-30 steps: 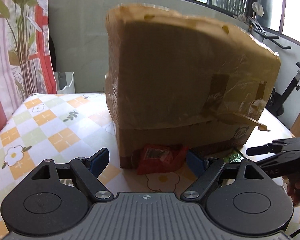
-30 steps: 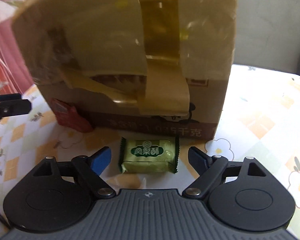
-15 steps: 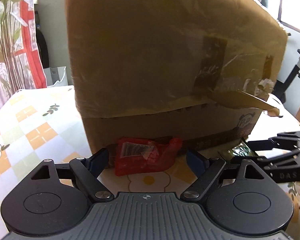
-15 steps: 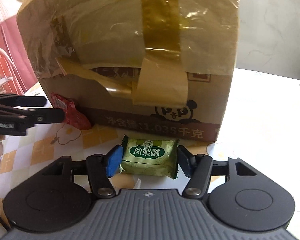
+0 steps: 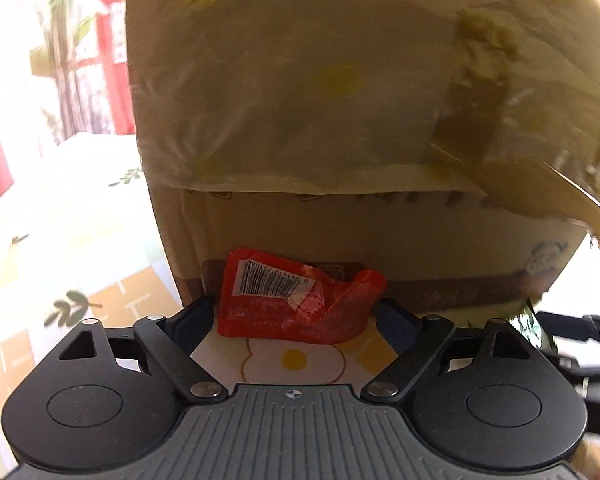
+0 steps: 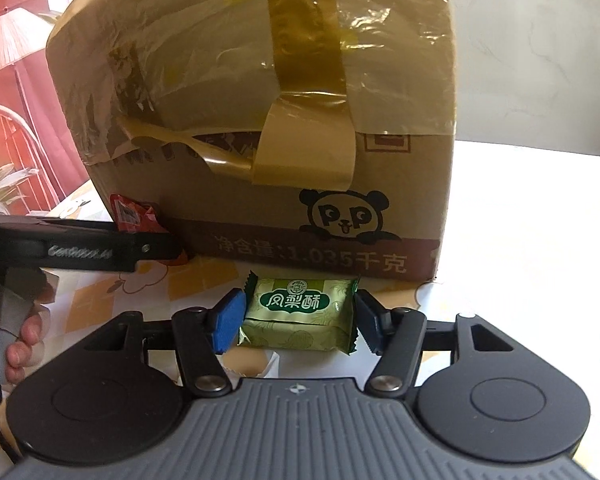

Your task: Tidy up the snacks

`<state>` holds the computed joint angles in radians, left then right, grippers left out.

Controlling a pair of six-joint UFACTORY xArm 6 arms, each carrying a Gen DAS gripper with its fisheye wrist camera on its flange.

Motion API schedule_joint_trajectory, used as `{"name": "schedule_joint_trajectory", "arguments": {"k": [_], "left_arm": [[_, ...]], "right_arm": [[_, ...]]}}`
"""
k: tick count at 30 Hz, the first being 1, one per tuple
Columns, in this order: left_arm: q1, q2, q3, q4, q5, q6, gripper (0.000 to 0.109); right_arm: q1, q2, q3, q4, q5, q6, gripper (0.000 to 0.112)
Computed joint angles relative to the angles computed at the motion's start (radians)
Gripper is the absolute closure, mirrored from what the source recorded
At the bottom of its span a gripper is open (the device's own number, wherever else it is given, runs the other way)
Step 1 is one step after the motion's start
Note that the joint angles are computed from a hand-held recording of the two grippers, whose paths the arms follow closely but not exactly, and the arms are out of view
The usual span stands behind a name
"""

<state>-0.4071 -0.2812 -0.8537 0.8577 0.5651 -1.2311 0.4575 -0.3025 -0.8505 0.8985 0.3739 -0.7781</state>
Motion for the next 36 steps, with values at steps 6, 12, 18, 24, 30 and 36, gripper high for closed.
{"name": "schedule_joint_trajectory", "arguments": {"k": [6,12,18,24,30,36], "left_arm": [[-0.007,-0.016,0.021,0.017,-0.005,-0.038,0.039],[-0.002,-0.108,0.111,-0.086,-0.083,0.087,0.096],[-0.009,-0.178,0.178,-0.12,-0.055,0.105,0.107],[0.027,-0.237,0.209,-0.15,-0.044,0.102,0.097],[0.083,-0.254,0.186,-0.047,-0.032,0.009,0.064],[0.211,-0.237,0.22,-0.211,-0.267,0.225,0.051]], "right_arm": [[0.014,0.002,0.011,0.026,-0.025,-0.022,0.05],[0.023,-0.001,0.017,0.024,-0.037,-0.018,0.05],[0.031,0.001,0.02,0.007,-0.051,-0.014,0.047],[0.03,0.006,0.015,0.026,-0.046,-0.029,0.047],[0.03,0.006,0.015,0.028,-0.045,-0.03,0.047],[0.03,0.006,0.016,0.028,-0.046,-0.029,0.047]]}}
